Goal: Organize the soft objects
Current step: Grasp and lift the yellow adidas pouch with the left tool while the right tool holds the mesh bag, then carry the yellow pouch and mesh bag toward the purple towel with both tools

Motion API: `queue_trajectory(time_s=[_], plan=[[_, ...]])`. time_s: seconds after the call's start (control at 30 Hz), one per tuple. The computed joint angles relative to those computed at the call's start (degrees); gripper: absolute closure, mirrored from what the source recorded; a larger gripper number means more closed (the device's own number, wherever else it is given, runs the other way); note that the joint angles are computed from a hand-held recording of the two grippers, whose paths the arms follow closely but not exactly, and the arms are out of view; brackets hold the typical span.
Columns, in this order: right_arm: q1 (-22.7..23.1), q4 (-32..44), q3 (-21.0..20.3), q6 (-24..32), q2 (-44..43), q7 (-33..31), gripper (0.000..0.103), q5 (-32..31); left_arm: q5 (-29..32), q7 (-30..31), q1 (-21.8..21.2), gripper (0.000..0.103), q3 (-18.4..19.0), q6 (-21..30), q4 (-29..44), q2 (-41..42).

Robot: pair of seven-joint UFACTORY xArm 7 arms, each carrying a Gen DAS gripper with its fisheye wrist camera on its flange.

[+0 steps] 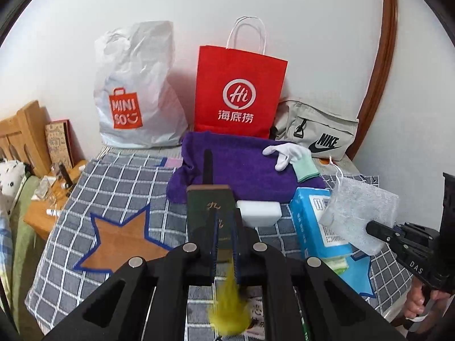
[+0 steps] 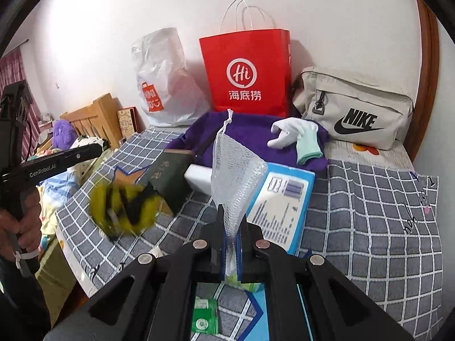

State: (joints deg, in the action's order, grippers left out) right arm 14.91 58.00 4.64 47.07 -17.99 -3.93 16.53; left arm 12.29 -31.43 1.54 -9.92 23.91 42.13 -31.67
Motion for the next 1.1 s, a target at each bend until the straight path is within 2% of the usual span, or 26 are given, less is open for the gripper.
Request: queue_trajectory(time_s=[0.07, 0.17, 0.27, 0.33, 0.47, 0.57, 0.63, 0.7, 0.77, 0.87, 0.97, 1.1], plan=[[0.0, 0.7, -0.1, -0.3, 1.0, -0.5, 0.098, 0.0, 0.8, -0.5, 0.7, 0.096, -0.6, 0.1, 1.0, 1.3], [-0.1, 1.3, -0.2, -0.3, 2.5, -0.9, 0.098, 0.3, 0.2, 0.0, 0.1, 0.096, 0.4, 1.0, 1.5, 3.8], [-0.1, 0.8, -0.1, -0.3, 2.8, -1.1, 0.098, 0.7, -3.0, 2.6, -2.4, 0.096, 3.3, 3.4, 0.4, 5.4], [-0.1, 0.3, -0.1, 0.0, 2.9, -1.1, 0.098, 1.1, -5.2, 4.6, -4.3, 0.096, 4.7, 3.1, -1.2, 4.9], [0.0, -0.4, 0.1, -0.5, 2.9, -1.3, 0.098, 1.4, -6.7, 5.9, -5.4, 0.085, 4.2, 3.6, -3.3, 3.9], [0.1, -0.9, 0.2, -0.7, 2.7, -1.0, 0.098, 1.6, -9.9, 8.3, -8.3, 0.082, 5.1, 4.0, -4.7, 3.8], [0.2, -1.6, 0.2, -0.9, 2.1, -0.9, 0.098, 1.7, -10.0, 8.5, -8.7, 0.071, 4.0, 4.6, -5.2, 3.8], [0.3, -2.3, 0.3, -1.0, 1.4, -0.7, 0.098, 1.7, -9.5, 8.3, -9.0, 0.055, 2.7, 4.4, -6.1, 3.8], [0.4, -2.8, 0.3, -1.0, 0.8, -0.4, 0.098, 1.6, -10.3, 8.9, -10.1, 0.051, 2.9, 3.7, -7.0, 3.5], [0.4, -3.7, 0.3, -1.2, -0.3, -0.3, 0.098, 1.0, -14.2, 12.3, -13.8, 0.036, 4.8, 2.3, -9.0, 2.5], [0.2, -4.5, 0.2, -1.4, -1.3, 0.1, 0.098, 0.2, -13.8, 13.0, -13.8, 0.032, 3.6, 2.1, -9.7, 2.3], [0.2, -5.3, -0.1, -1.5, -2.0, 0.4, 0.098, 0.0, -12.7, 13.7, -14.1, 0.031, 2.4, 3.0, -9.0, 4.1]])
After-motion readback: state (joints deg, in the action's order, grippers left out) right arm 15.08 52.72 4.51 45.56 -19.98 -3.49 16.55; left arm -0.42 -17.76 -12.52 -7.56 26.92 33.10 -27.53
